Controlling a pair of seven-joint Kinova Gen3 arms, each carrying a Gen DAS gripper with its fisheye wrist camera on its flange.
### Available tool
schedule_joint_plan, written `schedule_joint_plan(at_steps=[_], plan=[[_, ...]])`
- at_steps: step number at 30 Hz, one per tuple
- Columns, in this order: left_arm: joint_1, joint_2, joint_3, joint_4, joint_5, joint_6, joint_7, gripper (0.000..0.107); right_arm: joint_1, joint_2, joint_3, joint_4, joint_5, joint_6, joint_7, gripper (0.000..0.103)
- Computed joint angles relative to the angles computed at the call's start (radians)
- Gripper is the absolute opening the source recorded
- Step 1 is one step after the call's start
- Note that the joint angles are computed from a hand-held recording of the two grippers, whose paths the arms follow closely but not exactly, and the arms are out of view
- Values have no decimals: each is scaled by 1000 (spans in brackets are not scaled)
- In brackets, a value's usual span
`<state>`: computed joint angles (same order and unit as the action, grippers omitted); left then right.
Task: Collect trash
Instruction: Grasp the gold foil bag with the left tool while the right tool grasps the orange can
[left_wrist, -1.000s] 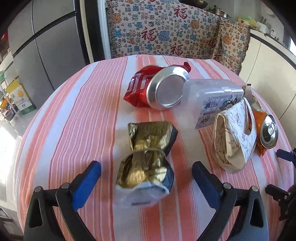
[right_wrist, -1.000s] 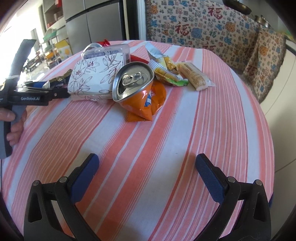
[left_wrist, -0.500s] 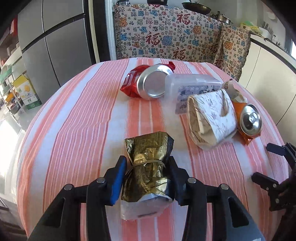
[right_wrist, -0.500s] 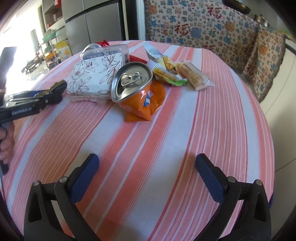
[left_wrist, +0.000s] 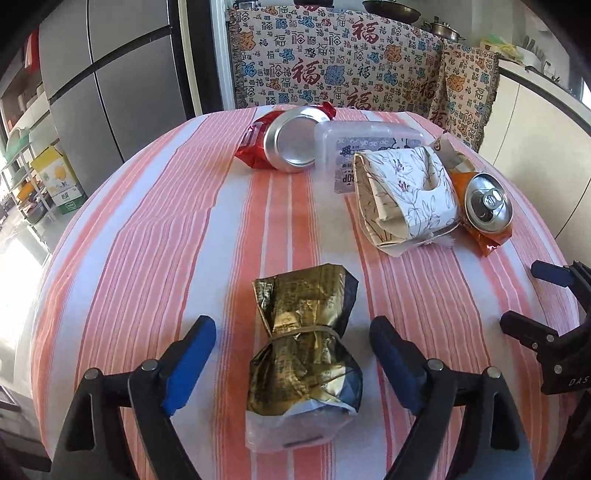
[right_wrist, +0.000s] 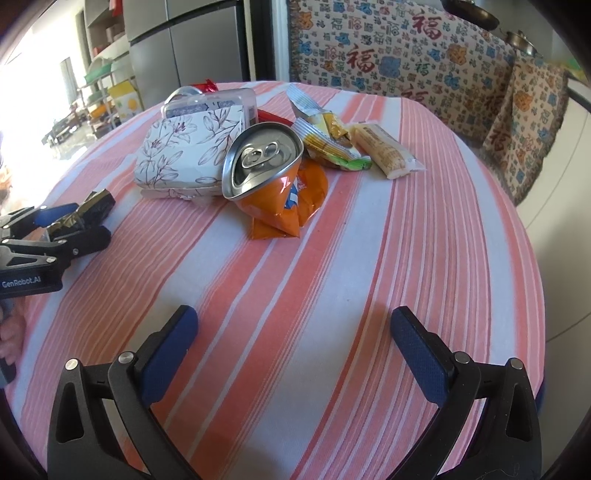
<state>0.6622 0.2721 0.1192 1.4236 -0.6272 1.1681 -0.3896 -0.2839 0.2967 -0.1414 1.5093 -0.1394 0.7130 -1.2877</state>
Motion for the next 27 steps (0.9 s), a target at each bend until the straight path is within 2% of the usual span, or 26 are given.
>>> schedule_joint_plan(at_steps=[3,6,9,13,14,15,17,20,27], plan=[[-2,-5,1,7,2,-6,3,88,-7,15,3,-29,9,25,-6,103],[-1,-8,3,13,-1,-6,9,88,-37,68,20,-129,47,94,-37,102],[-1,-10,4,17,-2,-10,12,88,-49,104,24,-175,69,73,-55,96],[-2,-11,5,18,-2,-11,14,88,-9,130,-20,-198,17,39,20,71],[-2,-11,6,18,-3,-11,14,88,0,129,-29,-195,1,36,38,56],[-2,-11,6,18,-3,-10,15,88,0,123,-31,-186,-5,27,49,47],[-1,-10,6,18,-4,-10,16,88,-7,102,-22,-155,-4,15,46,47],[-2,-10,6,19,-3,-10,15,88,28,61,-39,-96,-53,15,83,47],[-1,-9,6,18,-5,-10,17,88,72,-96,-33,115,-141,-20,165,47]])
